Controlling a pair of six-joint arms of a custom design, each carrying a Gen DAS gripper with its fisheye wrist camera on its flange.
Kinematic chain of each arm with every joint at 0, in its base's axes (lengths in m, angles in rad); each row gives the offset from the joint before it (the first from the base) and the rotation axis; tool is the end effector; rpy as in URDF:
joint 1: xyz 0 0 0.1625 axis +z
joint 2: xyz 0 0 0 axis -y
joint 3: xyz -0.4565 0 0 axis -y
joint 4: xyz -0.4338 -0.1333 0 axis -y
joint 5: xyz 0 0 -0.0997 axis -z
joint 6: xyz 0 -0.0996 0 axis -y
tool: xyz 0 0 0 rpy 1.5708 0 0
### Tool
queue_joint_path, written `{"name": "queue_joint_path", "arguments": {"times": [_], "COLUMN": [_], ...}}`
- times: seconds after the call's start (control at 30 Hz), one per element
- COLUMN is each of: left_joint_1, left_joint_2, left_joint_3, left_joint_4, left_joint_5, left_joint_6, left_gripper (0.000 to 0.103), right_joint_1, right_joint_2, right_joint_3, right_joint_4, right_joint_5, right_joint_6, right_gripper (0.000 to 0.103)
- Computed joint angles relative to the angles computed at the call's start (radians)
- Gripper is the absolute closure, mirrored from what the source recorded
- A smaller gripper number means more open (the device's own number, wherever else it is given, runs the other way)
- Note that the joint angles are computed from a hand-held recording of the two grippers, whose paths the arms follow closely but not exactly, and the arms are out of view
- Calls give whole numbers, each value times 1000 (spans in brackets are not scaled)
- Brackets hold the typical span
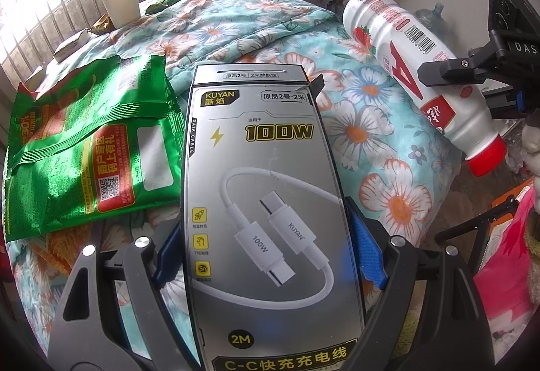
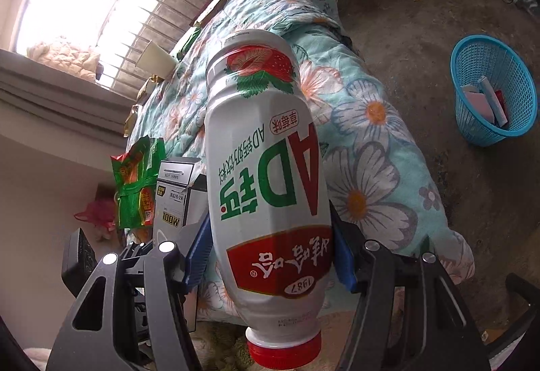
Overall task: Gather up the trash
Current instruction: 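Carry the cable box and milk bottle in both grippers over the blue basket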
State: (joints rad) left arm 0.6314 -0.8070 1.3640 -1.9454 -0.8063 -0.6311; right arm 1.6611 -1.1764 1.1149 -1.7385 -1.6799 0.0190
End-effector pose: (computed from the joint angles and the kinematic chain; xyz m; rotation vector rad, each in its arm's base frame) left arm -0.5013 -0.6172 0.1741 0.4605 2.3832 -0.5326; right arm 0.1876 -0.7140 0.5368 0.0888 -3.0236 0.3567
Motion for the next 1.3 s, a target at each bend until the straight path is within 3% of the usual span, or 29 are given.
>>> {"name": "queue_joint_path", "arguments": {"times": [0.5, 0.87, 1.1, 1.3], "left_joint_1": [-25, -49, -49, -24], "left_joint_2": [8, 77, 201, 419], "left_joint_3": [-11, -102, -282, -634], "left_joint_4": [-24, 5, -34, 27], "left_joint_5": [12, 35, -21, -126], "left_joint_6": [16, 77, 240, 401], "left_gripper": [24, 24, 24, 24], "right_joint_1": [-37, -110, -180, -265], "right_joint_2": [-66, -150, -204, -241], "right_joint_3": [74, 129, 135, 151], "right_joint_4": [-72, -173, -281, -374], "right_joint_5": [95, 188, 193, 186], "right_joint_6": [21, 11, 56, 111], "right_gripper": [43, 43, 43, 43]}}
